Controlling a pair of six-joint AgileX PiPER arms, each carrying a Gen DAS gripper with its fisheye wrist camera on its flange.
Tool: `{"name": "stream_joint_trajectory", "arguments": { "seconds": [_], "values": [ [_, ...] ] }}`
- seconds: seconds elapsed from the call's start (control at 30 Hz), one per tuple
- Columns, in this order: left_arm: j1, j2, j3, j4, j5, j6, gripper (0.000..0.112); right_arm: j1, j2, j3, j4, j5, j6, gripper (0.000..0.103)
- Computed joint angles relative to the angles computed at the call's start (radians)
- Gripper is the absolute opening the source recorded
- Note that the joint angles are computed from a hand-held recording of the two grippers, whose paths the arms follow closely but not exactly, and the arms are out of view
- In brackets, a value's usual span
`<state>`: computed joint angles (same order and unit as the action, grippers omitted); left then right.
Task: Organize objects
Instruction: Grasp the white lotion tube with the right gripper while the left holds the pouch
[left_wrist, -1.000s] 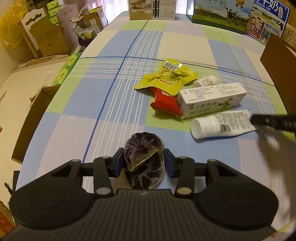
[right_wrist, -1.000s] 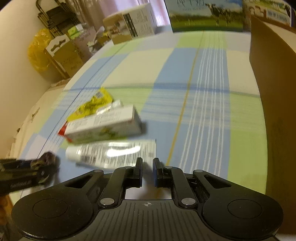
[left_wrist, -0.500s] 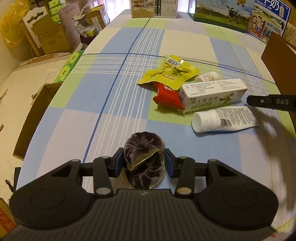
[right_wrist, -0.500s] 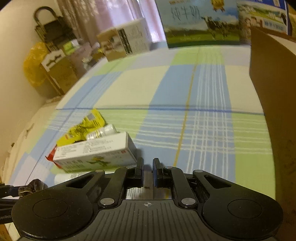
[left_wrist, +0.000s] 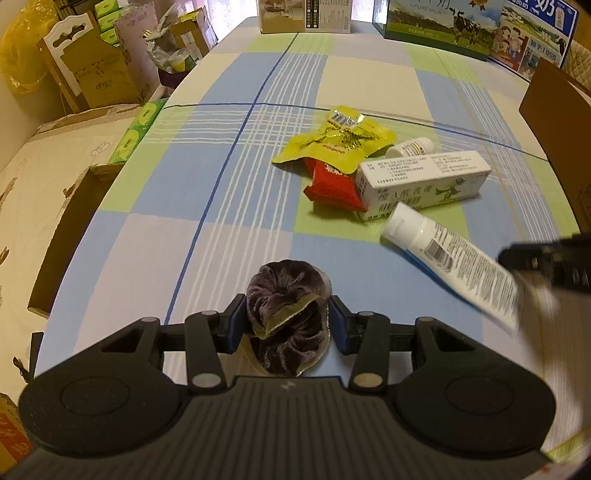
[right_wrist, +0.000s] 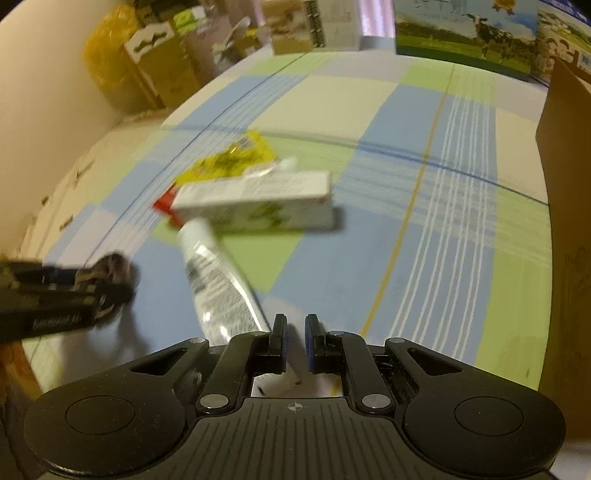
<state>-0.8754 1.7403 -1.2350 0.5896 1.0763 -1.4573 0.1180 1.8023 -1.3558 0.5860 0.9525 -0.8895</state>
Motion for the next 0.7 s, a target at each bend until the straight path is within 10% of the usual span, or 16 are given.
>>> {"name": "stream_joint_trajectory", "arguments": {
  "seconds": [0.33,0.5,0.7],
  "values": [
    [-0.006,-0.036,0.032,-0.027,-0.014,-0.021,0.042,0.032,-0.159,0.197,0.029,-0.119,0.027,0.007],
    [0.008,-0.032,0.03,-0.033,-0.021,-0.024,0.042,0.065,-0.185,0.282,0.231,-0.216,-0.184,0.058],
    [0.015,-0.023,0.027,-0.021,-0.021,-0.024,0.043,0.151,-0.145,0.3,0.286,-0.325,-0.301,0.057]
  ]
}}
